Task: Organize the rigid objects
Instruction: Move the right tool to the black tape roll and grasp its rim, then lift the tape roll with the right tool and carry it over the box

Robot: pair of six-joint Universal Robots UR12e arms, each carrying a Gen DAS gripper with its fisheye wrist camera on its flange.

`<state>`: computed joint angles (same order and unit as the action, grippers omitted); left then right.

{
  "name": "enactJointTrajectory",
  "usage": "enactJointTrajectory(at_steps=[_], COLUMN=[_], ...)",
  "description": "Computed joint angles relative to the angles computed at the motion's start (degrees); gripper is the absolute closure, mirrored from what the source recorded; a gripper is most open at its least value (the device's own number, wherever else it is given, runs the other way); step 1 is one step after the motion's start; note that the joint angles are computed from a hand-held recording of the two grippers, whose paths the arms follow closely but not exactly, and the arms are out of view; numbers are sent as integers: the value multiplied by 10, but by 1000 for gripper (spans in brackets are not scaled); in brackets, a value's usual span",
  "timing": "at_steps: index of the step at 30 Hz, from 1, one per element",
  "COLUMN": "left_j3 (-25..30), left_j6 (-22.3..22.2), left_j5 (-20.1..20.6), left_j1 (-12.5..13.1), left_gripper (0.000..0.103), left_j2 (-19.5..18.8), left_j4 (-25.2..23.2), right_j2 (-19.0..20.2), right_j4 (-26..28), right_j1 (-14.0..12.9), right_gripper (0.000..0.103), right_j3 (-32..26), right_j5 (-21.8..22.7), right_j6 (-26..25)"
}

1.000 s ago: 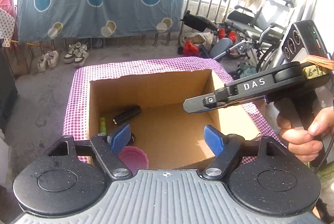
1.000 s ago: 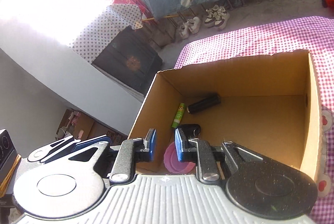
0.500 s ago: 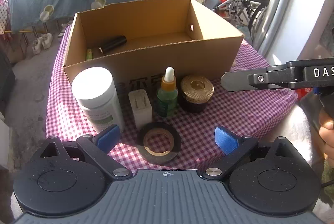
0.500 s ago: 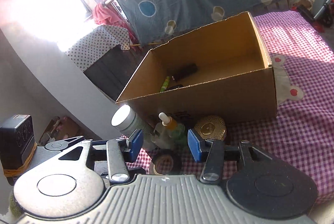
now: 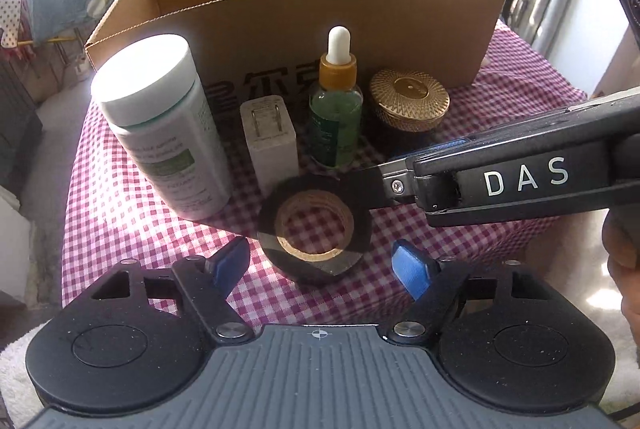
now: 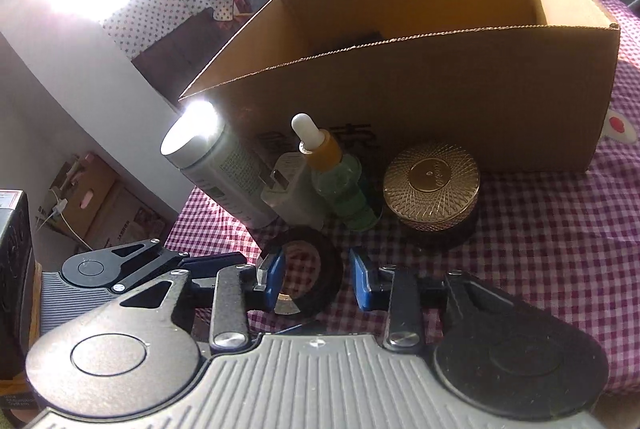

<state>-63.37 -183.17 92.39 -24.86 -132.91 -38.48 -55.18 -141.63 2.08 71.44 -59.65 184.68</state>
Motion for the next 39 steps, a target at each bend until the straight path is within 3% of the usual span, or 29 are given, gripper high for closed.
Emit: enactJointTrajectory(at_steps=[7,13,26,39], left_j3=[-2,-9,21,22], left_j6=[-8,4,18,15], left_j5=[-2,-31,-12,7], left_j1=[1,2,-7,-12], left_gripper=[41,42,36,39], left_j2=[-2,2,-14,-19], left_j4=[4,7,-18,3], right_j2=[8,-4,-13,-20], right_j4=[24,15,1,-29], right_j1=[8,3,-8,-5], right_gripper=[80,82,82,81], right_j3=[-11,9,29,44], right_j5=[-25,-36,-19,-27], right_j6=[-18,-7,11,12])
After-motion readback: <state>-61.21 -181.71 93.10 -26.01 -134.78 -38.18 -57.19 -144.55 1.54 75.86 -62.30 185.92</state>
